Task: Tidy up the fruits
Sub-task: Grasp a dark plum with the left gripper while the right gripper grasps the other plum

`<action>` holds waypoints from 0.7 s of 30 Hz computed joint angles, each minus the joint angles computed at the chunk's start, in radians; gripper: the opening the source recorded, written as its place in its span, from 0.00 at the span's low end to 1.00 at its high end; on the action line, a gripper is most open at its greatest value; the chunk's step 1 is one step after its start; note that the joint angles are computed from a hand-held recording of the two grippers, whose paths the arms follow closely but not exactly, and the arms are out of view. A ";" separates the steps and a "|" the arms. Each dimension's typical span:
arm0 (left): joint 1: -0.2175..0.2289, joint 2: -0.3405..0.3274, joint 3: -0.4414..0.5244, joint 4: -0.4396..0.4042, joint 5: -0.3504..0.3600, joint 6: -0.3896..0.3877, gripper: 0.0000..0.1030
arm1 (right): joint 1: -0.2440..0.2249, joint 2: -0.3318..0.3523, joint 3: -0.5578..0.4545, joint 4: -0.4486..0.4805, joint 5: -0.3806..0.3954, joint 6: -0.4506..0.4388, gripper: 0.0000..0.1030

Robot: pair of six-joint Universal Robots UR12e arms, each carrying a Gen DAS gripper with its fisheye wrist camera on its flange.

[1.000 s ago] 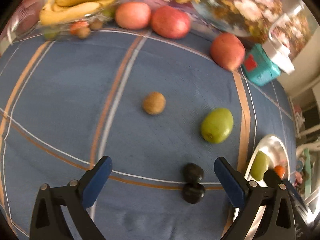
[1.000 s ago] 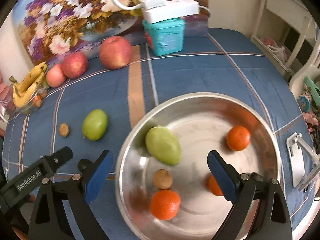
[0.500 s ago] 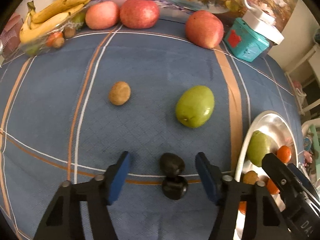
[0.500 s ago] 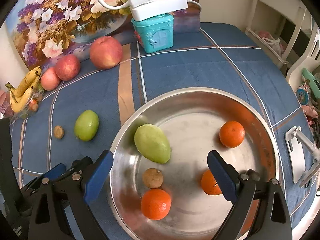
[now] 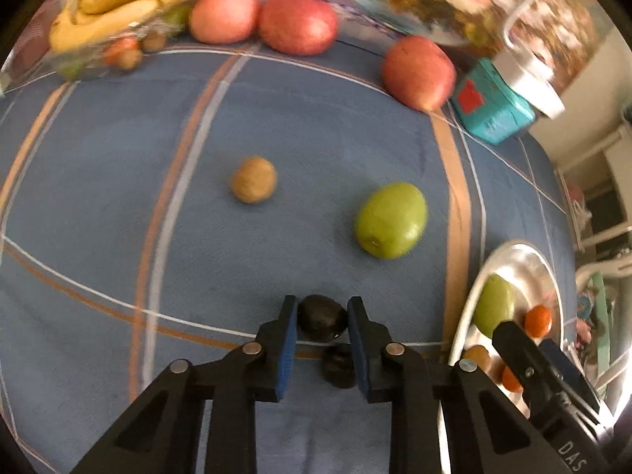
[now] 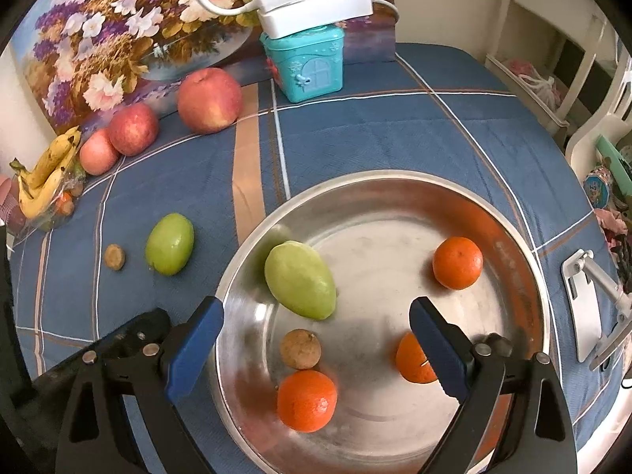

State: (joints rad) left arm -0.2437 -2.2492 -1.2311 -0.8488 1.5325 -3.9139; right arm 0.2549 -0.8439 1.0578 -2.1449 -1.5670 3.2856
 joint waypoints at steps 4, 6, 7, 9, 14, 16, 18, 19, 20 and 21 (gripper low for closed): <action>0.017 0.028 -0.039 0.019 0.024 -0.054 0.26 | 0.007 0.005 -0.009 0.006 0.017 -0.035 0.92; 0.023 0.047 -0.060 0.020 0.055 -0.077 0.26 | 0.013 0.006 -0.009 -0.004 0.035 -0.066 0.92; 0.026 0.056 -0.071 0.019 0.071 -0.088 0.26 | 0.015 0.007 -0.010 -0.008 0.051 -0.080 0.92; 0.034 0.074 -0.097 0.027 0.094 -0.117 0.26 | 0.018 0.006 -0.011 -0.010 0.095 -0.108 0.92; 0.059 0.110 -0.162 0.067 0.108 -0.193 0.26 | 0.026 0.001 0.007 -0.039 0.227 -0.166 0.92; 0.066 0.120 -0.181 0.080 0.107 -0.218 0.26 | 0.031 0.003 0.008 -0.030 0.268 -0.187 0.92; 0.072 0.138 -0.209 0.095 0.102 -0.232 0.26 | 0.037 0.009 0.005 -0.015 0.289 -0.209 0.92; 0.073 0.137 -0.209 0.098 0.099 -0.237 0.26 | 0.042 0.012 0.004 -0.009 0.287 -0.219 0.92; 0.075 0.139 -0.213 0.102 0.096 -0.240 0.26 | 0.046 0.015 0.003 -0.003 0.277 -0.225 0.91; 0.076 0.140 -0.215 0.106 0.091 -0.241 0.26 | 0.047 0.017 0.002 0.004 0.270 -0.228 0.90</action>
State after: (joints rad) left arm -0.1677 -2.1093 -1.4463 -0.7432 1.6239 -4.1548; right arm 0.3019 -0.8270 1.0598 -2.1413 -1.2968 3.0573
